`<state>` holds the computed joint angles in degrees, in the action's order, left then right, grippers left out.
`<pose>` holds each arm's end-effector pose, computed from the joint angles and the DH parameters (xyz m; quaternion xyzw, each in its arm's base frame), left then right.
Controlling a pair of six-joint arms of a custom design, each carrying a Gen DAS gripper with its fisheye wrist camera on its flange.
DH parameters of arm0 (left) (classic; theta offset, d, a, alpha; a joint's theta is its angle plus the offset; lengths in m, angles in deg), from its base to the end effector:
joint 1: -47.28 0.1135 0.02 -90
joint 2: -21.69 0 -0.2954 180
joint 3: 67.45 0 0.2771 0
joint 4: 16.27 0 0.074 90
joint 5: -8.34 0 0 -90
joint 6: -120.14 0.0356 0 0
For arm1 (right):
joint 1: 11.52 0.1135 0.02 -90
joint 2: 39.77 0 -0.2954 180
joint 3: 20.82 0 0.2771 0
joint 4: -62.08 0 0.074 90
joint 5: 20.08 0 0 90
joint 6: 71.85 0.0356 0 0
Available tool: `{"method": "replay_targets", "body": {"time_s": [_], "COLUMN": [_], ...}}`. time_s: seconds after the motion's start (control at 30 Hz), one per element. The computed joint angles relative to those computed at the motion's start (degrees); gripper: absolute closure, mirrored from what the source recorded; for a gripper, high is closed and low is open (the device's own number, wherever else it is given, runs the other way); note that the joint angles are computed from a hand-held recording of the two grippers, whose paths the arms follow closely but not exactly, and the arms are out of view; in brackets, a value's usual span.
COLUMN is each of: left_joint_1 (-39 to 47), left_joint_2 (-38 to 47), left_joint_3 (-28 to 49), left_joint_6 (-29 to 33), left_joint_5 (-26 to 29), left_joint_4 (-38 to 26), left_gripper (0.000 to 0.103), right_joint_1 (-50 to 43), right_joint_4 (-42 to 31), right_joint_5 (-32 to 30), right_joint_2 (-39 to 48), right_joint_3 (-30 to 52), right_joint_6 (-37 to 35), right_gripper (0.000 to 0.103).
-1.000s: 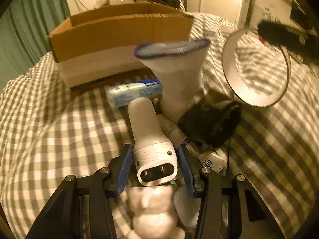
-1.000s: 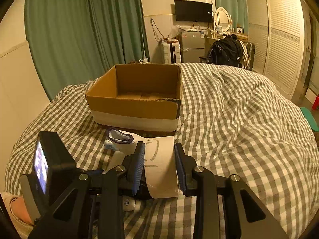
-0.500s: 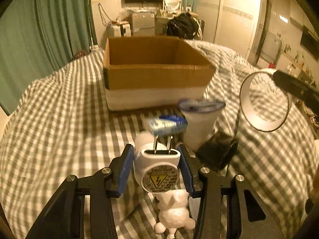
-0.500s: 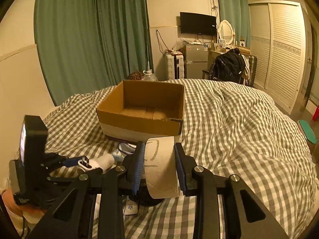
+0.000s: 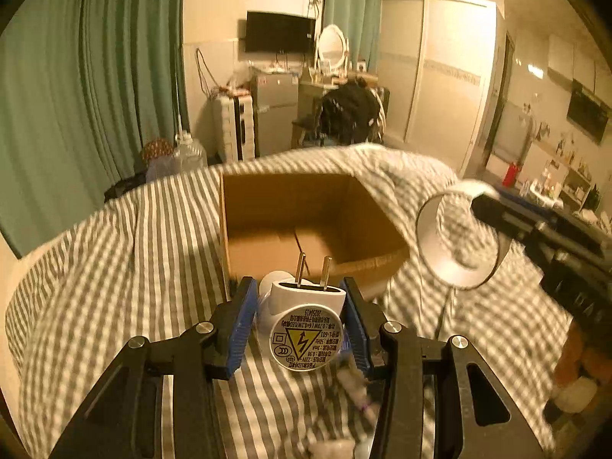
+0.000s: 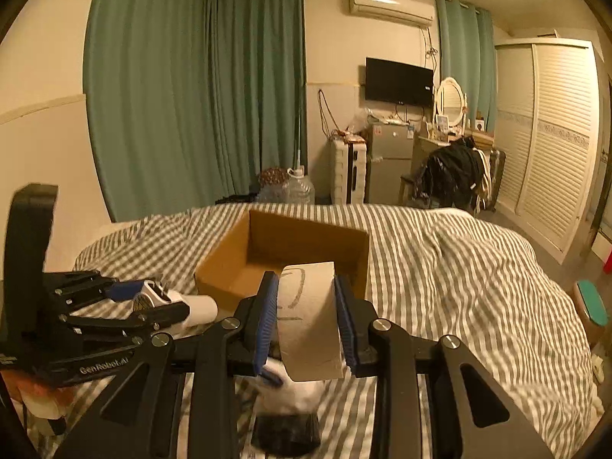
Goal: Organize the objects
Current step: 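Carry the white bottle and the tape roll over the box with both tools, then open both tools to drop the bottle and tape roll into the box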
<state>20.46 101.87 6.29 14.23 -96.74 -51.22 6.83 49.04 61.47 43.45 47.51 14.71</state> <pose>0.2954 -0.1389 0.3018 0.0321 0.9045 -0.0373 0.4236 0.3300 0.1150 0.2845 -0.1988 0.8319 0.1293 0.5016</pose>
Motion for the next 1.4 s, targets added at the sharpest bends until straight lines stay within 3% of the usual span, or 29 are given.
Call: {"method": "replay_targets", "body": {"time_s": [0.33,0.67,0.8,0.83,1.07,1.1,1.13,1.17,1.2,1.23,1.3,1.4], "left_joint_1": [5.15,10.86,12.71,12.77,13.79,13.57,13.44,13.28,13.18,13.03,12.69,11.55], "left_joint_2": [11.56,28.45,33.97,34.32,35.89,35.14,34.62,33.94,33.18,32.32,30.42,27.02], "left_joint_3": [12.81,26.11,28.37,27.97,27.52,26.51,25.86,25.03,24.14,23.13,20.87,17.14], "left_joint_6": [5.65,8.87,9.30,9.39,9.87,9.71,9.68,9.53,9.38,9.18,8.43,6.94], "left_joint_5": [2.63,7.34,10.07,10.35,13.18,12.74,12.27,11.72,11.26,10.99,10.81,9.64], "left_joint_4": [1.76,1.90,2.25,2.69,4.23,4.49,4.67,5.02,5.41,5.70,6.34,6.85], "left_gripper": [0.057,0.061,0.063,0.068,0.067,0.064,0.055,0.052,0.045,0.034,0.022,0.018], "right_joint_1": [-0.29,-0.64,-0.19,-0.15,-0.86,-1.03,-1.21,-1.37,-1.65,-1.89,-2.31,-3.23], "right_joint_4": [-2.07,-8.08,-11.21,-11.85,-14.81,-14.73,-14.72,-14.88,-14.45,-13.01,-10.99,-8.17], "right_joint_5": [-1.25,-3.14,-2.33,-2.35,-2.88,-3.05,-3.31,-3.53,-3.89,-4.28,-5.12,-4.84], "right_joint_2": [11.67,31.63,39.60,40.97,46.24,46.19,45.78,45.52,44.76,43.35,40.02,34.14], "right_joint_3": [13.85,35.22,42.20,43.19,47.57,47.54,47.14,47.16,46.50,44.59,41.08,34.69], "right_joint_6": [0.64,2.52,3.00,3.21,3.52,4.01,4.53,4.95,5.64,6.47,7.77,8.03], "right_gripper": [0.074,0.074,0.074,0.074,0.074,0.073,0.061,0.041,0.035,0.033,0.031,0.026]}}
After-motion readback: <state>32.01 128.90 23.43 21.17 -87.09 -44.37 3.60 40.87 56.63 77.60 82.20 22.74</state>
